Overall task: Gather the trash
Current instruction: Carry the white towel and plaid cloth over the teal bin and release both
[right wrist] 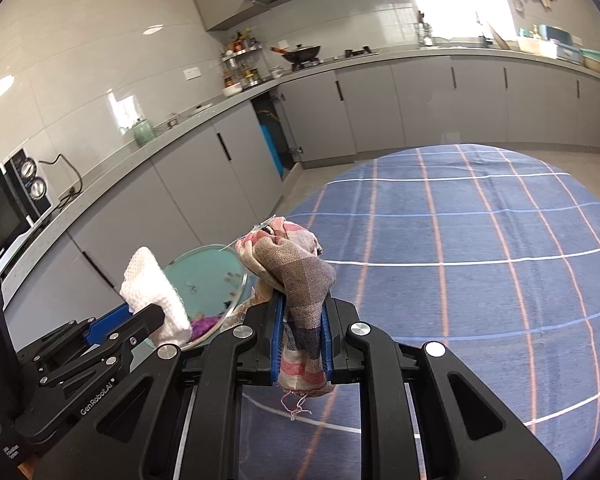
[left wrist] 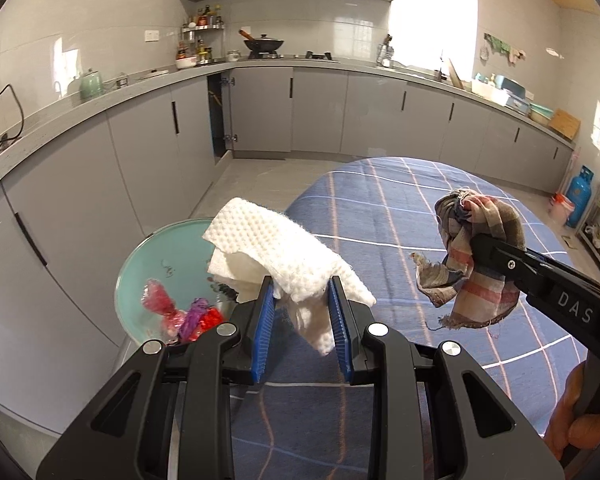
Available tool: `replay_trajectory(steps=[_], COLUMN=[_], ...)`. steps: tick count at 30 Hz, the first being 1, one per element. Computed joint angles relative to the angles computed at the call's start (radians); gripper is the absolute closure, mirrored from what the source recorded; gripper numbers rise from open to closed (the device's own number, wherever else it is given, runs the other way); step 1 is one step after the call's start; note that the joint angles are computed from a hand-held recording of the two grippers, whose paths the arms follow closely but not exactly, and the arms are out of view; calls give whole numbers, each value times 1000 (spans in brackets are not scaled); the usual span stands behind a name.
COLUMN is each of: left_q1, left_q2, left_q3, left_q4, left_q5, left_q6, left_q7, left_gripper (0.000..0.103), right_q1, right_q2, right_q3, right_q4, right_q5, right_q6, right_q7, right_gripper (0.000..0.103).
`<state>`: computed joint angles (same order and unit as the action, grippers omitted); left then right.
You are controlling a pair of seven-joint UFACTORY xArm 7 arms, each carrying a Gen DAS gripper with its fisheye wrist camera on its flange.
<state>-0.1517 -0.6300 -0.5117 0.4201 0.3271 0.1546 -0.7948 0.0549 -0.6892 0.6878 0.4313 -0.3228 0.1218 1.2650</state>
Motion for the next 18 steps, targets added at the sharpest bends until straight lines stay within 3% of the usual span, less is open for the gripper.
replay_trajectory(steps=[8,18], left_q1=[0,49], left_q2=[-45,-72], left_q3=[44,86], left_q4=[-37,-70], left_q5=[-13,-28], left_q6=[16,13], left_q7=[13,36], left_gripper=[76,76], right_q1=[-64,-204], right_q2=[83,210], right_q3=[70,207], right_q4=[78,204], right_q5=[-31,-86], right_q6=[-37,-81], right_q7=[-5,-11], right_gripper=[87,87])
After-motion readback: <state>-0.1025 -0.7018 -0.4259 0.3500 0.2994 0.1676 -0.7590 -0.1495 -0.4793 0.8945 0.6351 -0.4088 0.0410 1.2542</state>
